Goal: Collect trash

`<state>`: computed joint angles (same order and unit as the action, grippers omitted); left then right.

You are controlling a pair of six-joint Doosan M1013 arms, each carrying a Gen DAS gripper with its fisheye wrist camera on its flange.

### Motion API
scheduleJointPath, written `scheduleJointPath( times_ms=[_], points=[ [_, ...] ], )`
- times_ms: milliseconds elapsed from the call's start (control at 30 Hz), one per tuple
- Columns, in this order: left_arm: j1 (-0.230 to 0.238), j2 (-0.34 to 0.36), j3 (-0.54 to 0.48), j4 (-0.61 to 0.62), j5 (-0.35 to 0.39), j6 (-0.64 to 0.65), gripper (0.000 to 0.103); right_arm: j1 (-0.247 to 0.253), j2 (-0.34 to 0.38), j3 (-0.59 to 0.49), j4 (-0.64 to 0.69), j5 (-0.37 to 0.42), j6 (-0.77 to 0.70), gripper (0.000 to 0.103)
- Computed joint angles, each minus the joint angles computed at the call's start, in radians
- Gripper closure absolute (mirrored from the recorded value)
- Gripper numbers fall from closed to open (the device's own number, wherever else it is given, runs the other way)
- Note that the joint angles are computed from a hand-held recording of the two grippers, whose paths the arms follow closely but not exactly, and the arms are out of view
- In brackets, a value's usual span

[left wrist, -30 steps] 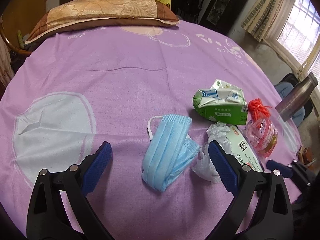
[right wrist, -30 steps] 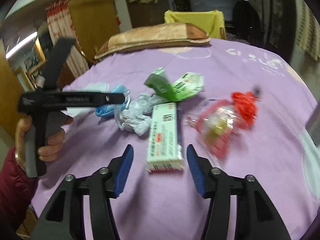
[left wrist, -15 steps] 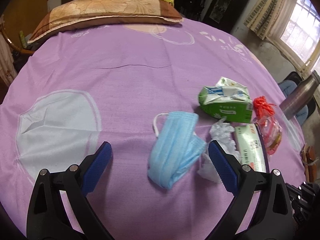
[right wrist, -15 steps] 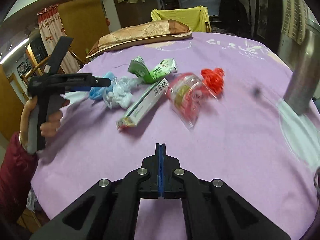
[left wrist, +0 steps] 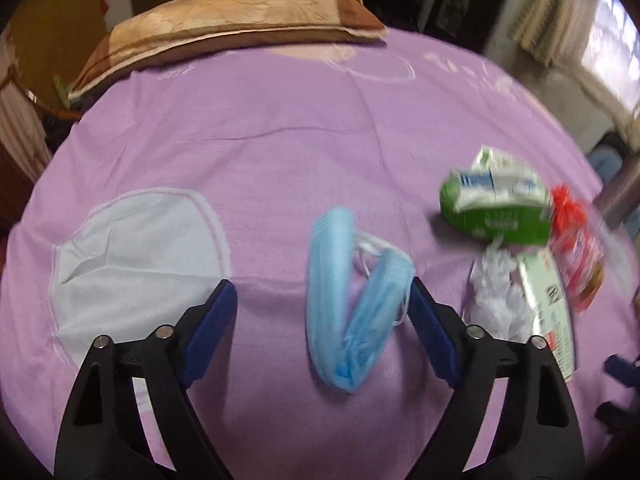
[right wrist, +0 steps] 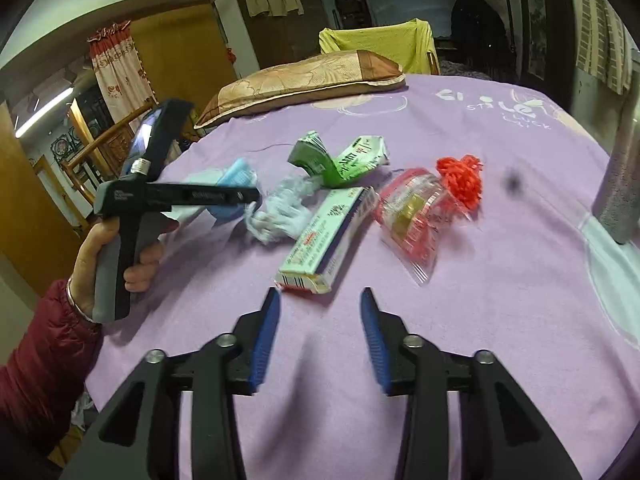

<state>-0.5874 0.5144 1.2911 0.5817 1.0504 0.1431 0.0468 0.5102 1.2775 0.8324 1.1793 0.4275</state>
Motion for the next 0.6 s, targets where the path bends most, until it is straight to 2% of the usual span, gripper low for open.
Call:
scheduleJointPath(
  times_ms=[33, 67, 167, 267, 300, 333, 400, 433, 467, 500, 533, 600],
  points=[
    [0.002, -0.007, 0.01, 0.002, -0.019, -0.009, 0.026, 0.007, 0.003, -0.007, 0.001, -0.006, 0.01, 0.042],
    [0.004, -0.012, 0.016, 0.001, -0.033, -0.01, 0.027, 0.013, 0.005, -0.01, -0.001, -0.014, 0.016, 0.039],
    [0.007, -0.002, 0.004, -0.023, -0.026, 0.021, 0.028, 0.032, 0.019, -0.032, -0.019, 0.0, 0.043, 0.039],
    [-0.001, 0.026, -0.035, -0.017, 0.037, 0.059, 0.029, 0.058, 0.026, -0.041, -0.067, -0.019, 0.077, 0.036],
    [-0.005, 0.031, -0.041, -0.009, 0.048, 0.062, 0.036, 0.066, 0.025, -0.038, -0.081, -0.033, 0.08, 0.034],
    [-0.008, 0.032, -0.042, 0.0, 0.05, 0.063, 0.05, 0.078, 0.023, -0.034, -0.107, -0.059, 0.088, 0.028],
    [-0.009, 0.024, -0.034, 0.007, 0.034, 0.056, 0.063, 0.098, 0.021, -0.027, -0.153, -0.106, 0.104, 0.024],
    [-0.009, 0.014, -0.02, 0.017, 0.015, 0.032, 0.065, 0.105, 0.022, -0.026, -0.169, -0.119, 0.106, 0.024],
    [-0.01, 0.004, -0.008, 0.03, -0.001, 0.011, 0.066, 0.116, 0.023, -0.026, -0.198, -0.136, 0.112, 0.03],
    [-0.013, -0.009, 0.006, 0.05, -0.018, -0.017, 0.066, 0.119, 0.026, -0.027, -0.209, -0.14, 0.116, 0.046],
    [-0.017, -0.022, 0.02, 0.07, -0.036, -0.045, 0.066, 0.12, 0.031, -0.034, -0.221, -0.128, 0.128, 0.055],
    [-0.023, -0.048, 0.051, 0.111, -0.087, -0.093, 0.066, 0.101, 0.024, -0.026, -0.163, -0.114, 0.106, 0.056]
  ],
)
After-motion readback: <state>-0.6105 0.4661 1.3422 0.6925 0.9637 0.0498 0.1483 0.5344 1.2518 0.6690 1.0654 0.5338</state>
